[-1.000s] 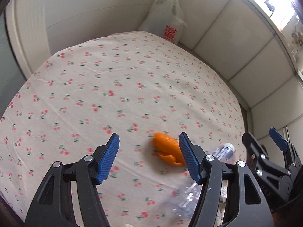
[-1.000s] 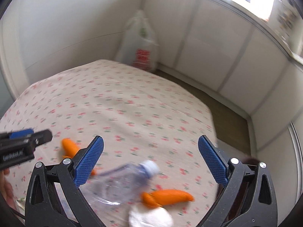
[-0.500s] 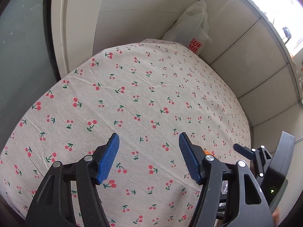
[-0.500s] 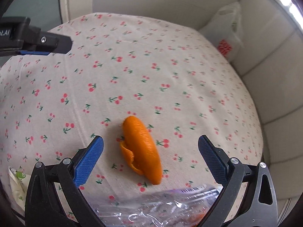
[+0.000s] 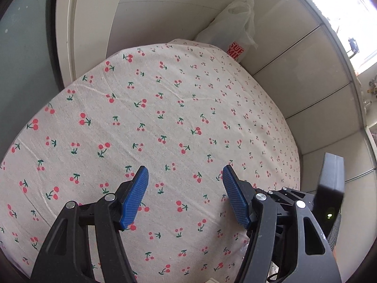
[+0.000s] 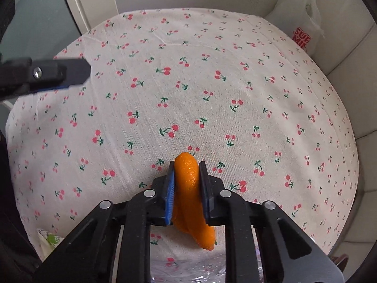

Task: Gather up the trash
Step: 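Grasp the orange peel with the right tool, then grasp the white paper cup with the left tool while the right tool lifts the orange peel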

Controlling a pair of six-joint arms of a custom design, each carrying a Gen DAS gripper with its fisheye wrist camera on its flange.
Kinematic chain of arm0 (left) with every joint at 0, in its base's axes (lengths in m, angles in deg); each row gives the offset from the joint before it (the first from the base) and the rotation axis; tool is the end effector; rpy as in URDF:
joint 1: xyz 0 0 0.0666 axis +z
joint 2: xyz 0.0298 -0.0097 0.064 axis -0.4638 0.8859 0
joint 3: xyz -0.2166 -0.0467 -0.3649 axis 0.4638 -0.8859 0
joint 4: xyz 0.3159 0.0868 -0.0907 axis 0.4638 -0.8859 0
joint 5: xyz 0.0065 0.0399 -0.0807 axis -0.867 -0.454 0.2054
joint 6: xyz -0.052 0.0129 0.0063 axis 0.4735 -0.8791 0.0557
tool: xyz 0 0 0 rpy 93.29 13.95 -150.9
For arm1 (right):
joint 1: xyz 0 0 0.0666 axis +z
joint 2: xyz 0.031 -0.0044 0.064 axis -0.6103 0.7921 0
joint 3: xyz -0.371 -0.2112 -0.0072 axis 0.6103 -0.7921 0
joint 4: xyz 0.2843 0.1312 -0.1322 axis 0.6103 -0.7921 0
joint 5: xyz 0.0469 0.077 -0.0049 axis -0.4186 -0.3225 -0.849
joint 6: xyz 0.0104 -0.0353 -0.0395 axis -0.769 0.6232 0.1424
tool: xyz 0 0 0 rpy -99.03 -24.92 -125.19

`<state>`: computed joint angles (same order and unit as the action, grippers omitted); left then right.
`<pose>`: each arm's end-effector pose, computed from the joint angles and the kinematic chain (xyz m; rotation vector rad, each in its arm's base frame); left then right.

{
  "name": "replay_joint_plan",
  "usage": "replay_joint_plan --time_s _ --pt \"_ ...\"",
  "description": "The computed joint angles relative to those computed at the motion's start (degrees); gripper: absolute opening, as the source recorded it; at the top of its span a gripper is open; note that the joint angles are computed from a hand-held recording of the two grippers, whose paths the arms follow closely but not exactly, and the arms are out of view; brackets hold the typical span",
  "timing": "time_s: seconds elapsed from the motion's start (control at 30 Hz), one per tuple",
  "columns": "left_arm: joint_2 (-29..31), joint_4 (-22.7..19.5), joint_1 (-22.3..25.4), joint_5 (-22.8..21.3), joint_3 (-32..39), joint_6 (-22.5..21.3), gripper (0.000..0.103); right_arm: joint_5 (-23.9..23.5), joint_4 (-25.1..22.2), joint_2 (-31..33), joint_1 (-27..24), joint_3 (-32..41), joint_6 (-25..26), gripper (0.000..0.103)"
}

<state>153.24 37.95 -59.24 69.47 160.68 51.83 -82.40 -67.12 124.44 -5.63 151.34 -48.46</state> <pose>0.3773 -0.2206 0.4139 -1.0988 2.2877 -0.4003 0.5239 0.3324 0.3995 -1.5981 2.3233 0.1831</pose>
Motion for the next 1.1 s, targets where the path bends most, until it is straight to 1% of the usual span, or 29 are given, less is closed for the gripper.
replay_joint_plan --time_s 0.07,0.1,0.17,0.23,0.27,0.33,0.37,0.4,0.43,0.47,0.5,0.57,0.6,0.7,0.77,0.83,0.9,0.97,1.03,1.1 --pt "0.05 0.12 0.04 1.18 0.0 -0.28 0.064 -1.01 1.63 -1.41 -0.27 -1.47 -2.74 0.016" --pt "0.17 -0.04 -0.02 1.76 0.23 -0.65 0.064 -1.65 1.58 -2.0 -0.95 -1.44 -3.31 0.016" --pt "0.16 -0.15 -0.01 3.06 0.59 -1.7 0.064 -2.06 3.55 -3.84 -1.44 -3.56 -5.41 0.016" --pt "0.24 -1.14 -0.21 4.42 1.47 -3.52 0.064 -2.64 4.91 -5.21 -2.59 -4.62 -7.19 0.016" --pt "0.44 -2.11 -0.4 5.34 2.31 -5.43 0.064 -3.29 5.68 -6.44 -3.33 -5.63 -8.45 0.016" --pt "1.26 -4.11 -0.97 8.14 4.37 -10.91 0.065 -4.16 6.98 -8.01 -4.55 -6.96 -10.02 0.016" --pt "1.71 -4.99 -1.38 10.2 5.29 -14.19 0.068 -4.38 7.85 -9.14 -5.17 -7.82 -10.98 0.016" --pt "2.03 -5.79 -1.74 11.86 5.84 -16.48 0.071 -4.82 8.47 -9.97 -5.72 -8.38 -11.76 0.016" --pt "3.23 -8.16 -2.27 15.0 7.51 -20.92 0.071 -5.33 9.02 -10.59 -6.17 -8.8 -12.64 0.016" --pt "4.2 -10.28 -2.79 16.37 8.83 -23.8 0.071 -6.07 9.46 -11.33 -6.85 -9.21 -13.76 0.016" --pt "5.68 -13.75 -3.68 17.18 10.84 -27.75 0.071 -6.78 9.74 -11.97 -7.42 -9.59 -14.61 0.016" --pt "7.73 -18.12 -5.09 17.97 13.25 -33.28 0.071 -7.57 10.6 -12.93 -8.16 -10.36 -15.61 0.016" --pt "8.4 -19.18 -5.64 19.04 13.69 -35.27 0.071 -7.78 11.04 -13.41 -8.37 -10.85 -16.06 0.016" --pt "9.42 -19.51 -6.26 22.43 13.34 -37.15 0.071 -8.32 11.93 -14.88 -9.04 -12.26 -16.3 0.016" --pt "9.89 -18.66 -6.44 24.27 12.81 -37.95 0.071 -8.24 12.51 -15.41 -9.07 -12.94 -15.99 0.016" --pt "10.1 -16.7 -6.26 26.16 11.78 -37.83 0.071 -8.14 13.04 -16.08 -9.06 -13.73 -15.73 0.016" --pt "10.36 -16.1 -6.5 26.89 11.94 -36.5 0.071 -8.46 13.18 -16.76 -9.17 -14.32 -15.45 0.016" --pt "10.11 -14.41 -7.06 27.88 11.58 -35.69 0.071 -8.65 13.28 -17.06 -9.23 -14.71 -15.15 0.016" --pt "9.91 -13.88 -7.96 28.13 11.78 -36.02 0.071 -8.81 13.31 -17.16 -9.28 -14.84 -15.18 0.017" --pt "10.45 -14.49 -8.76 28.39 13.21 -36.46 0.071 -9.14 13.34 -17.11 -9.43 -14.76 -15.28 0.017"
